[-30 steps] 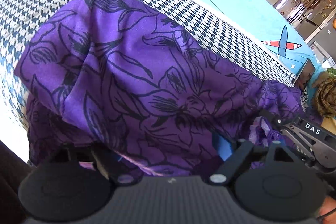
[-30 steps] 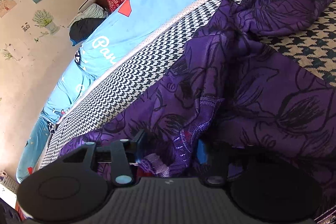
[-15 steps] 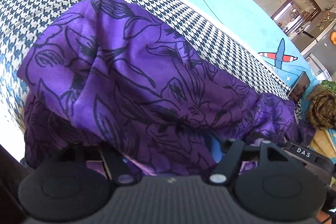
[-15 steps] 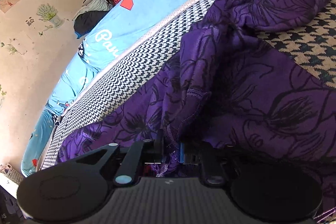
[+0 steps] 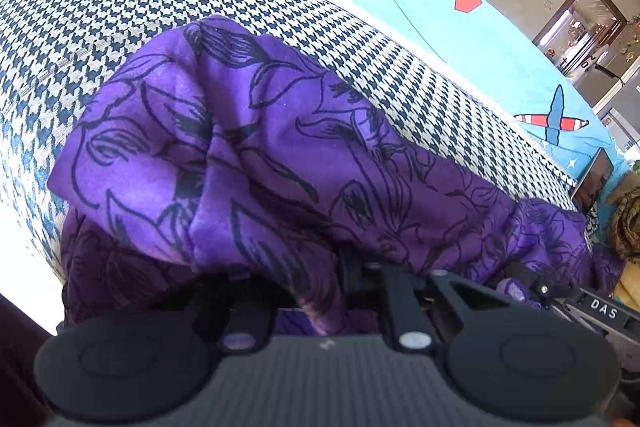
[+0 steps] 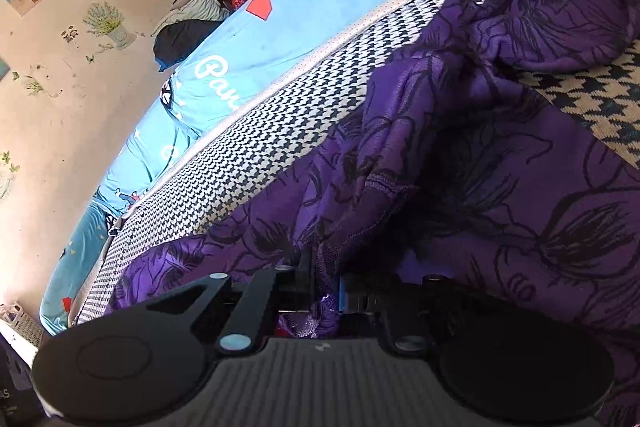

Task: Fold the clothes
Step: 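Lift the garment fabric with both tools, raising it off the bed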

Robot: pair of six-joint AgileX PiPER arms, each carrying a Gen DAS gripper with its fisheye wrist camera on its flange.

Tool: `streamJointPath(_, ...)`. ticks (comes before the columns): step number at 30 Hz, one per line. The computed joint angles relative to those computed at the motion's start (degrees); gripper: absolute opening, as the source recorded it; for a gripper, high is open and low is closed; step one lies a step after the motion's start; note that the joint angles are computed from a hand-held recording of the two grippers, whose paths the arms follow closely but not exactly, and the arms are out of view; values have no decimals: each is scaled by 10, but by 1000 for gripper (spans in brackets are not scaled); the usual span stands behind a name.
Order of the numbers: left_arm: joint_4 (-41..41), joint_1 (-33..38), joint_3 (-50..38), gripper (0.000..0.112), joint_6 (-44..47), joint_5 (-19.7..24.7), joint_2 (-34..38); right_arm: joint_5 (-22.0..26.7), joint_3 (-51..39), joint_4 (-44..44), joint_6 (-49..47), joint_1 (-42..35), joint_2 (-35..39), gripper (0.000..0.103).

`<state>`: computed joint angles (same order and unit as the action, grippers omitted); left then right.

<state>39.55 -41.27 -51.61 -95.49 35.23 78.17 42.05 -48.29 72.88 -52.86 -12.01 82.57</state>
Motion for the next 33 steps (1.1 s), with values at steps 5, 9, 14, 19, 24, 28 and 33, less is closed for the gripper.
streamJointPath(5, 51, 7, -36, 9, -9, 32, 1, 44, -32, 46, -38, -8, 9, 11)
streamJointPath(9, 82, 29, -93, 9, 16, 54, 19, 50, -75, 70, -55, 5, 24, 10)
streamJointPath(14, 132, 37, -182, 9, 50, 103, 64, 44, -136, 84, -57, 25, 51, 10)
streamJointPath(19, 178, 47, -254, 9, 66, 129, 109, 23, -201, 88, -61, 49, 73, 10)
streamJointPath(24, 210, 63, -327, 9, 87, 142, 160, -14, -278, 84, -71, 78, 104, 10)
streamJointPath(28, 218, 85, -388, 9, 106, 144, 201, -32, -352, 77, -59, 96, 148, 10)
streamJointPath(33, 219, 113, -466, 9, 119, 145, 258, -59, -450, 54, -40, 117, 207, 10)
